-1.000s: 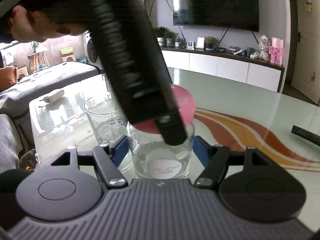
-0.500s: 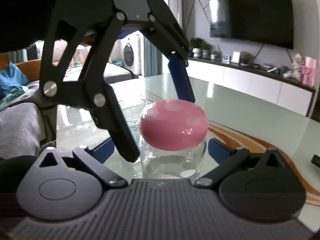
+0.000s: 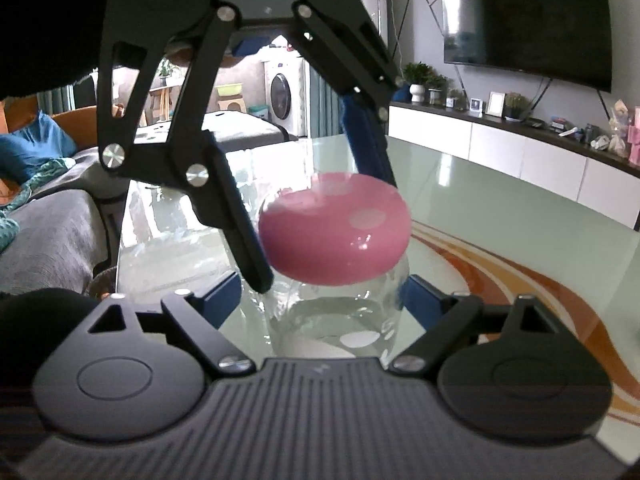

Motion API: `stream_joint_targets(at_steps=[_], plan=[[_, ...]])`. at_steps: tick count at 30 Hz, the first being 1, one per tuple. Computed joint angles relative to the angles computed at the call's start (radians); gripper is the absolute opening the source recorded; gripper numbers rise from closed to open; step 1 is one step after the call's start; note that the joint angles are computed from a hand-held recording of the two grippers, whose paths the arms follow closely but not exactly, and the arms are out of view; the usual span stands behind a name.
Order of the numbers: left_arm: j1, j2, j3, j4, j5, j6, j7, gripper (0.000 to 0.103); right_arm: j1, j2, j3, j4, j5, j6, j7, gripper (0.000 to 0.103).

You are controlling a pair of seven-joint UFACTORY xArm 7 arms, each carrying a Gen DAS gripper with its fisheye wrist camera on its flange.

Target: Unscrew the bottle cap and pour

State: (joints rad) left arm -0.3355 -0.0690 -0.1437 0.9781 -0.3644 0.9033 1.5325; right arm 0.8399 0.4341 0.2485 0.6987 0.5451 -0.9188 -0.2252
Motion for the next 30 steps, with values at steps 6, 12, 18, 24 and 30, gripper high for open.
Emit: stream_joint_targets(at_steps=[6, 12, 18, 24, 30], plan=[[0.003, 0.014, -0.002, 0.026, 0.019, 0.026, -0.054, 0.069, 0.000, -0.004, 0.000, -0.011, 0.012, -0.011, 0.002, 0.071], [0.004, 0.014, -0.007, 0.018, 0.009, 0.003, -0.128, 0.068, 0.031, -0.007, 0.001, 0.016, 0.102, 0.015, -0.040, 0.071], [-0.007, 0.007, -0.015, 0.003, 0.019, -0.032, -0.230, 0.068, 0.077, 0.015, 0.006, 0.063, 0.224, 0.003, -0.090, 0.071], [-0.020, 0.003, -0.023, -0.012, 0.035, -0.071, -0.331, 0.068, 0.102, 0.038, 0.017, 0.101, 0.309, -0.015, -0.125, 0.070], [-0.032, -0.010, -0.025, -0.037, 0.041, -0.117, -0.409, 0.068, 0.122, 0.060, 0.031, 0.136, 0.392, -0.040, -0.157, 0.071]])
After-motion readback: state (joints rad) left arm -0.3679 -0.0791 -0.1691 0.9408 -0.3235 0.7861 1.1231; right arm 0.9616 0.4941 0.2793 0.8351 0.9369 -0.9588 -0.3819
